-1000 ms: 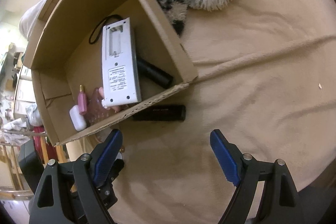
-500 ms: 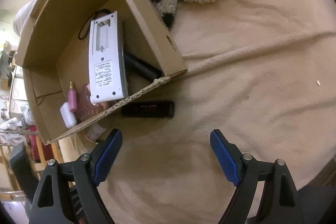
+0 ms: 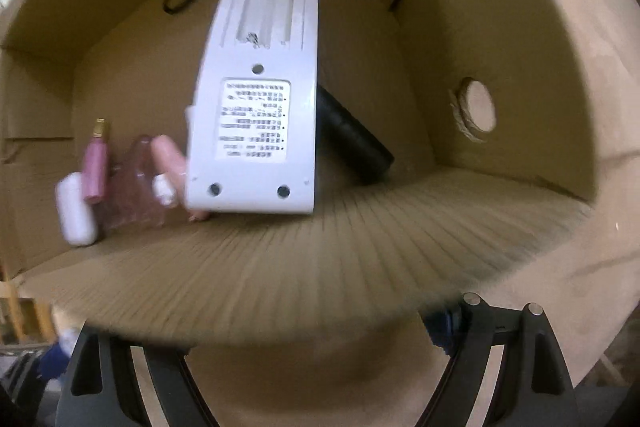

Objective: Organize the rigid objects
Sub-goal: 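Grasp the white pill bottle with the left tool while the right tool grasps the black tube, then lift pill bottle and black tube and carry them toward the box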

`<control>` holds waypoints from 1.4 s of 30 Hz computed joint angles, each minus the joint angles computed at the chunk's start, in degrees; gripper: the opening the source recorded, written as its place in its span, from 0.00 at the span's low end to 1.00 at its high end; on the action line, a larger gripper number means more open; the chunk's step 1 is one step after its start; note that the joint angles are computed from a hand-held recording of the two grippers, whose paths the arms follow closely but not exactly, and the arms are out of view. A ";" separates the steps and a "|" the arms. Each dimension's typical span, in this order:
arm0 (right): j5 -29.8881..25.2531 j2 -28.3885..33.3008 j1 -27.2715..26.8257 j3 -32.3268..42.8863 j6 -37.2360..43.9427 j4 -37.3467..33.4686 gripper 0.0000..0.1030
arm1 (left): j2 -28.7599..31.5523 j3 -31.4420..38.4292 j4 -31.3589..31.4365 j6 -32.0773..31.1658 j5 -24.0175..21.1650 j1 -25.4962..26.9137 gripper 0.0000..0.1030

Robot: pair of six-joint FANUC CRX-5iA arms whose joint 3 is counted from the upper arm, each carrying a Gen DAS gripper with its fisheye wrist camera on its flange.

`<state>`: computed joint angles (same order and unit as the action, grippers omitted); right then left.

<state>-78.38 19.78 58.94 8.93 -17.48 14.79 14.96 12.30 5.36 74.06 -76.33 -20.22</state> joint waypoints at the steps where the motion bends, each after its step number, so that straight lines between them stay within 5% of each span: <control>1: -0.77 0.80 0.02 0.57 0.55 0.40 0.92 | 0.58 0.55 -0.10 0.21 -0.20 -0.04 0.42; 4: -3.31 2.59 0.21 2.37 4.25 1.11 0.93 | 1.64 0.90 -0.18 1.22 -0.13 -0.70 0.42; 7: -2.70 1.44 0.55 1.44 4.53 1.22 0.84 | 1.63 0.71 -0.29 1.61 0.15 -1.34 0.42; 17: -1.21 -2.82 3.82 -0.97 3.83 0.64 0.83 | 0.66 0.64 -2.07 2.87 0.87 -1.45 0.42; 29: -5.07 -9.53 15.22 -5.45 -7.66 18.31 0.83 | -7.71 -5.12 6.02 -1.56 12.37 1.10 0.42; 34: -6.59 -9.75 15.09 -5.70 -6.11 25.77 0.83 | -9.80 -5.21 6.91 -1.83 18.23 1.22 0.42; 42: -3.93 -9.56 12.68 -4.22 -4.46 31.58 0.83 | -6.65 1.84 6.67 0.05 16.72 0.37 0.42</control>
<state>-82.31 10.22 71.62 4.71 -21.94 46.37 8.31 14.15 12.03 74.12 -59.61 -19.84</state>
